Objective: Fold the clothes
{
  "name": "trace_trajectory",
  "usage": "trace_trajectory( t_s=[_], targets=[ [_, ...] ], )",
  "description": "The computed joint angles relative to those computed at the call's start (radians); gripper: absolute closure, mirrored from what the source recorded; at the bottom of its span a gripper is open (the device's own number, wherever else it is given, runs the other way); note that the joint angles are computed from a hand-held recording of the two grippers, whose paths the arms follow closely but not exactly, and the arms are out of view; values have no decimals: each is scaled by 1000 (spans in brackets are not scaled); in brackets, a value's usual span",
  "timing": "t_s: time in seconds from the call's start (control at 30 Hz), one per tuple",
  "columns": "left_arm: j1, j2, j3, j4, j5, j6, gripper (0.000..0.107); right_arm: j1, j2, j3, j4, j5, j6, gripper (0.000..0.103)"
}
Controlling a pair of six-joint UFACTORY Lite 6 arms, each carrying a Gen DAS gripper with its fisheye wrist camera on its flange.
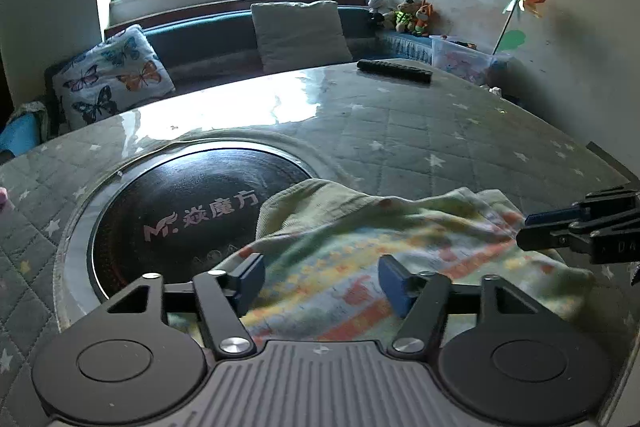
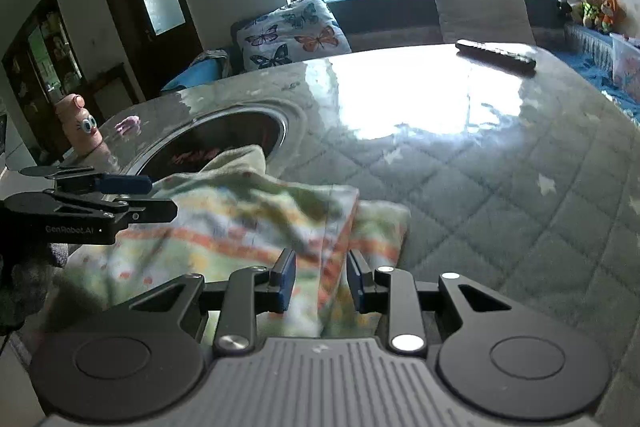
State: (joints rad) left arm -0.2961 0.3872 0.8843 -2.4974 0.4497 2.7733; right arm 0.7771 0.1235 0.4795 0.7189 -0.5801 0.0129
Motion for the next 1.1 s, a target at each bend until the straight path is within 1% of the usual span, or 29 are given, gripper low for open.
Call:
trace_trajectory(
  t_s=[0.1,0.17,0.2,0.23,0.33,0.4,0.53,0.6,0.67,0.7,0.83,0.9,0.97,1.03,1.1],
  targets=[
    [-4,-54,-75,-50,32,53,35,31,1,-22,33,-20,15,76],
    [-9,-85,-124,-94,55,108,35,41,1,-39,7,-31,71,78],
    [-12,-100,-149,-116,66,136,34,52,10,-38,15,-41,73,83],
    [-14,-111,-167,-132,75,156,34,60,18,-33,25,-46,65,85],
    [-19,-133,-211,-165,97,201,33,98,41,-20,88,-76,29,95],
    [-17,-146,-229,-175,101,214,33,132,22,-23,163,-98,-22,97],
    [4,-160,-255,-143,118,213,33,256,-97,-57,409,-166,-220,97],
    [6,-150,-259,-156,124,236,33,287,-103,-57,477,-185,-258,97],
    [2,-130,-258,-184,126,267,34,270,-46,-50,450,-173,-205,97],
    [1,-121,-258,-195,125,278,34,248,-15,-48,409,-157,-156,97],
    [13,-119,-278,-206,131,300,34,206,13,-59,318,-133,-68,93],
    [26,-131,-293,-198,139,298,35,215,-23,-59,364,-139,-137,89],
    [42,-152,-313,-186,149,282,35,215,-51,-50,370,-138,-190,88],
    [55,-171,-334,-192,160,278,36,210,-46,-22,335,-136,-208,88],
    [65,-190,-359,-204,168,282,36,201,-3,25,269,-125,-191,88]
  ],
)
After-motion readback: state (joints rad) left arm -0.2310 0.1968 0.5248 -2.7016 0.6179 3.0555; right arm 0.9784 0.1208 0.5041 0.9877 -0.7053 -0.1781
